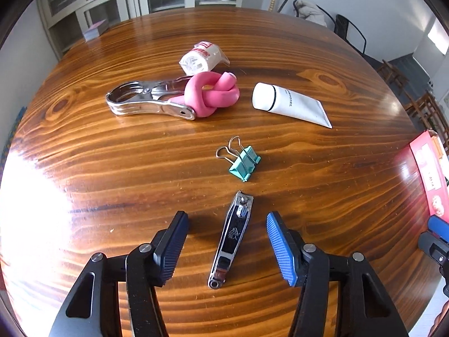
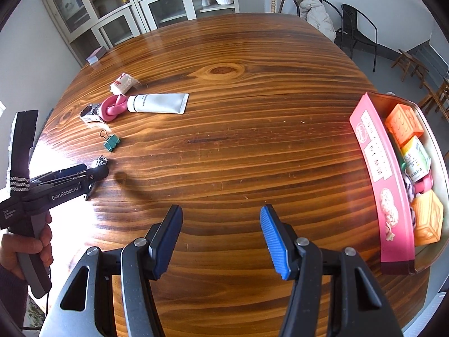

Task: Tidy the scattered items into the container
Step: 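Move both grippers back toward the nail clipper and binder clip, then grasp the nail clipper with the left gripper while the right grasps the white ointment tube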

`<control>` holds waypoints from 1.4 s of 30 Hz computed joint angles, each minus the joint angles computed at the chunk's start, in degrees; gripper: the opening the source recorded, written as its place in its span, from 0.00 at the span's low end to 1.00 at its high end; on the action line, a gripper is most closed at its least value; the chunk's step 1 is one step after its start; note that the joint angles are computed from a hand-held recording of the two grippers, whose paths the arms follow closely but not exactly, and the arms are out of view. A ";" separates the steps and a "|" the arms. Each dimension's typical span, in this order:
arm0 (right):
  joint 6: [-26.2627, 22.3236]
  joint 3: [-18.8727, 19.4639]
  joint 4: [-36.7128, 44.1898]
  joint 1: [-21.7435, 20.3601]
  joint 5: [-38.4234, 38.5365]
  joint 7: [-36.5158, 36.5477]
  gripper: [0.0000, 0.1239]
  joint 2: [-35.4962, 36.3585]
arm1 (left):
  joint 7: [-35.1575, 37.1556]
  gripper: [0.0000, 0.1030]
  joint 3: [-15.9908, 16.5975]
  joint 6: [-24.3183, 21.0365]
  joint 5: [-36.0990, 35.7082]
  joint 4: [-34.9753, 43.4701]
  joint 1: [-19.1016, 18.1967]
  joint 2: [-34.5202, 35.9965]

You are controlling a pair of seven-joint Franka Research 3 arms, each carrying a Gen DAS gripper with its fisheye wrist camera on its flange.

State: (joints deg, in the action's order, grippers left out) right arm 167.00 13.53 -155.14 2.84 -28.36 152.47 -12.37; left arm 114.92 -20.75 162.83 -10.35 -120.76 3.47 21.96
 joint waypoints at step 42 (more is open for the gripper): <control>-2.06 -14.21 39.55 13.50 9.18 -43.76 0.50 36.16 | 0.43 0.17 2.28 -6.16 -6.34 3.74 4.02 0.40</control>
State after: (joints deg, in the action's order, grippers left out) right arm 164.95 -0.69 -115.59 16.34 -19.18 108.70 23.79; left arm 115.34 -18.46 156.67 -16.68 -117.02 7.49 22.35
